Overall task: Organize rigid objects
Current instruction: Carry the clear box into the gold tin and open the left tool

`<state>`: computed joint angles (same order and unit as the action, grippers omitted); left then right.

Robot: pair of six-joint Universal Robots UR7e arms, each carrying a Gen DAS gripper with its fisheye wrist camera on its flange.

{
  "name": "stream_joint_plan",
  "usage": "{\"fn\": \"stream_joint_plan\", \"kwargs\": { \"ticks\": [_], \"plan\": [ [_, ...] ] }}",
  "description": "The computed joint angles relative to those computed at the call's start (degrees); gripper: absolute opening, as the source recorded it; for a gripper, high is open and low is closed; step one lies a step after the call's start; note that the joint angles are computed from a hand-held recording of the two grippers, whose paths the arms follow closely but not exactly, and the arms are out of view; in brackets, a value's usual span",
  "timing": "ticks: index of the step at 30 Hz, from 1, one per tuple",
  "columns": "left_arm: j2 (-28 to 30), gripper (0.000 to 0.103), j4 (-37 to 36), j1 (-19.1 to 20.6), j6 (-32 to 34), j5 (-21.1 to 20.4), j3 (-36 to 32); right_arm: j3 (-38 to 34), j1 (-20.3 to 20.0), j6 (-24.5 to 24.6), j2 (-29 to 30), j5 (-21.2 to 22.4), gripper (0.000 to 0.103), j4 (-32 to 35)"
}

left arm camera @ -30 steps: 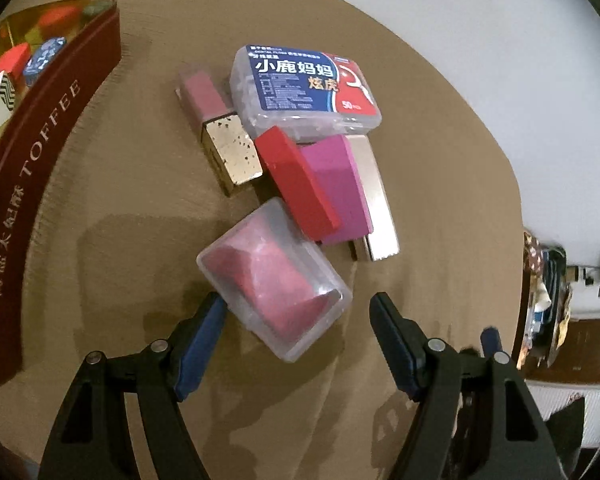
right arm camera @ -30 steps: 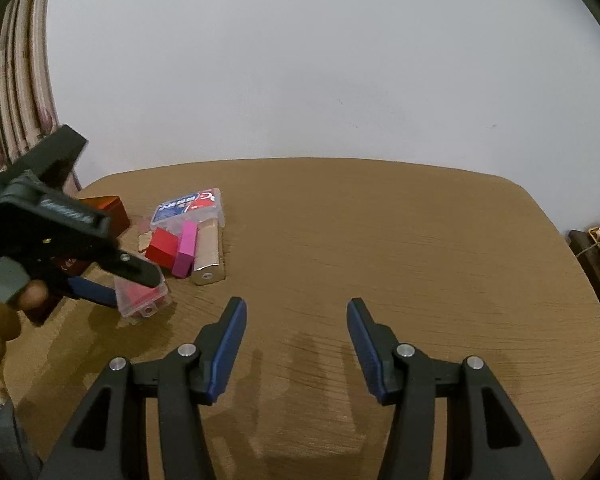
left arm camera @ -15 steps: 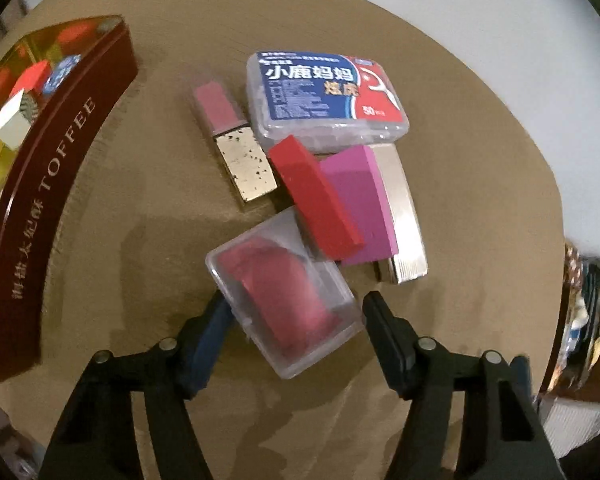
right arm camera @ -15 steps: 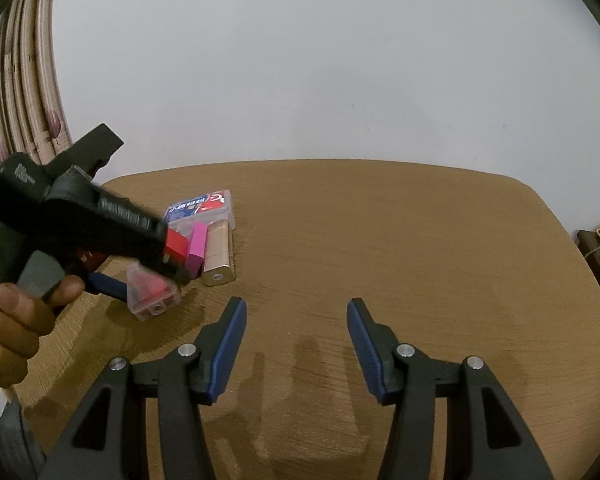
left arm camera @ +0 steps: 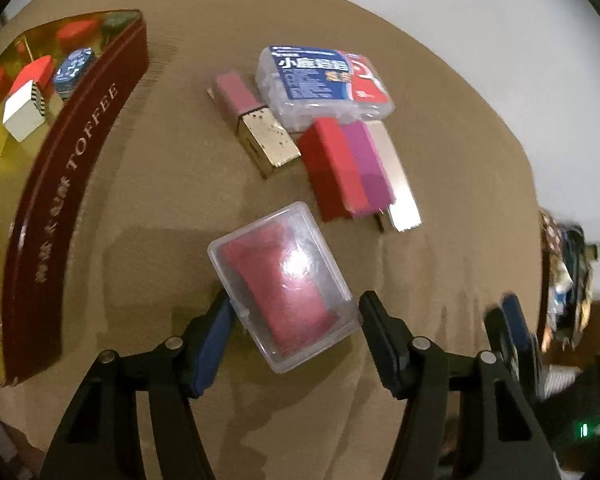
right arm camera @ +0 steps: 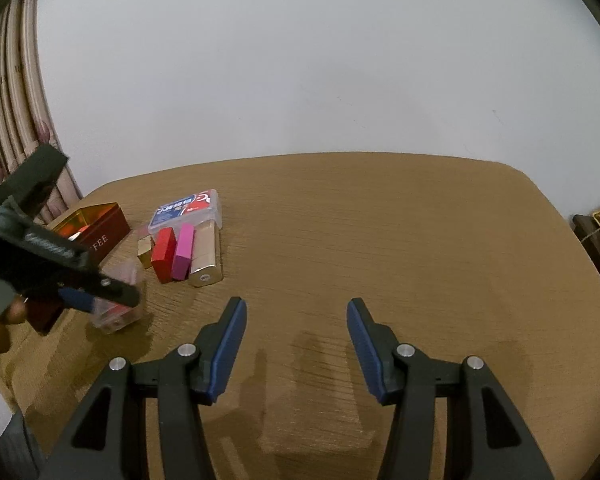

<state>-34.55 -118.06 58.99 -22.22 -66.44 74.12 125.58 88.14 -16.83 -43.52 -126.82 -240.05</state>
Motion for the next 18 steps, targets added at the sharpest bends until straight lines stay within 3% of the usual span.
{"fn": "stream_joint_plan", "kwargs": {
  "ticks": [4, 8, 18],
  "plan": [
    [-3.30, 0.059, 1.23, -2.03, 2.41, 0.01, 2.14, -0.48, 0.01, -0.11, 0.21, -0.68, 0.054, 0.90],
    [-6.65, 0.059, 0.46, -3.44, 3.94, 2.58, 3.51, -0.97, 0.22, -0.44, 0.58, -1.51, 0.054, 1.07],
    [-11.71, 0.059, 7.23, 0.37, 6.59, 15.62, -0.39, -3.24, 1.25, -2.09, 1.69, -4.72, 0.054, 3.17]
  ]
}}
